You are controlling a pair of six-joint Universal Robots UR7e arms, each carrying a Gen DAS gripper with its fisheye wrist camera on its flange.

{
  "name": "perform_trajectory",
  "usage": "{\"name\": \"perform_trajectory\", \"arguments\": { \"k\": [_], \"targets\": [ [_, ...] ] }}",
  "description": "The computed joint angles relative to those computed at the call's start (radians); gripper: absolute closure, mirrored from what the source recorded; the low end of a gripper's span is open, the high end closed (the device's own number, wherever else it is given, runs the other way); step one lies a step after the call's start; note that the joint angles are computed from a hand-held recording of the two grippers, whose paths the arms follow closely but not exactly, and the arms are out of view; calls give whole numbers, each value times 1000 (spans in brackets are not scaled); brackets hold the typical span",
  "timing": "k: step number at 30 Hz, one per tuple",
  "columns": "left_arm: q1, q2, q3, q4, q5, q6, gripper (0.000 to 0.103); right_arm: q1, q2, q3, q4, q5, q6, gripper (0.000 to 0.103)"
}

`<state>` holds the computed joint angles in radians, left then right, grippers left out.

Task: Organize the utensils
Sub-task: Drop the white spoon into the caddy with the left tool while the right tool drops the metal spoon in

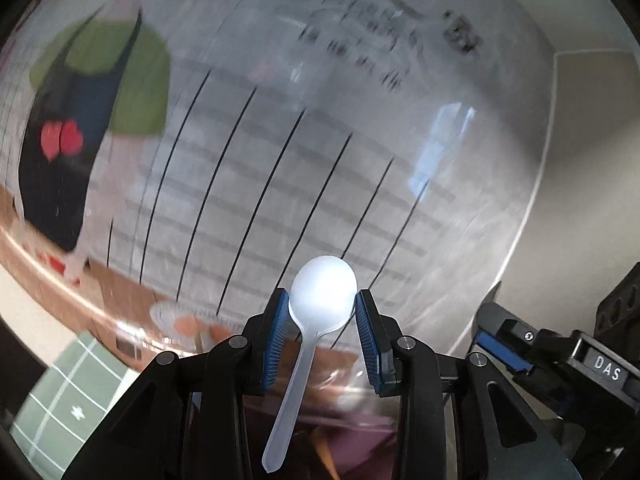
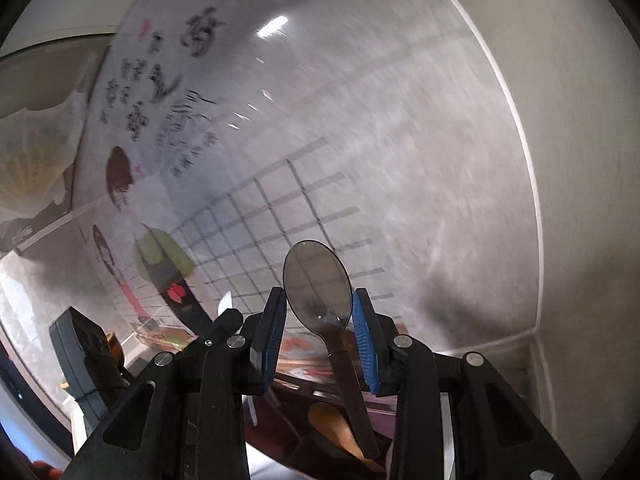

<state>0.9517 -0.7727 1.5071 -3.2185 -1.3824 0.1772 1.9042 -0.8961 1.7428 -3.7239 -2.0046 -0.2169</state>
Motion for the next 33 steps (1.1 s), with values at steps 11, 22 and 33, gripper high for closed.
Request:
{"name": "perform_trajectory", "arguments": {
  "k": [11,22,33],
  "targets": [
    [7,-74,82,92,90,-41,49,-26,-16,63,121,-57,67,68],
    [-80,-314,208,631,289,-129,49,116,-155,255,485,-410,218,67],
    [-105,-497,442,859,331,-209,49,145,-148,461,622,-438,433,67]
  ]
}}
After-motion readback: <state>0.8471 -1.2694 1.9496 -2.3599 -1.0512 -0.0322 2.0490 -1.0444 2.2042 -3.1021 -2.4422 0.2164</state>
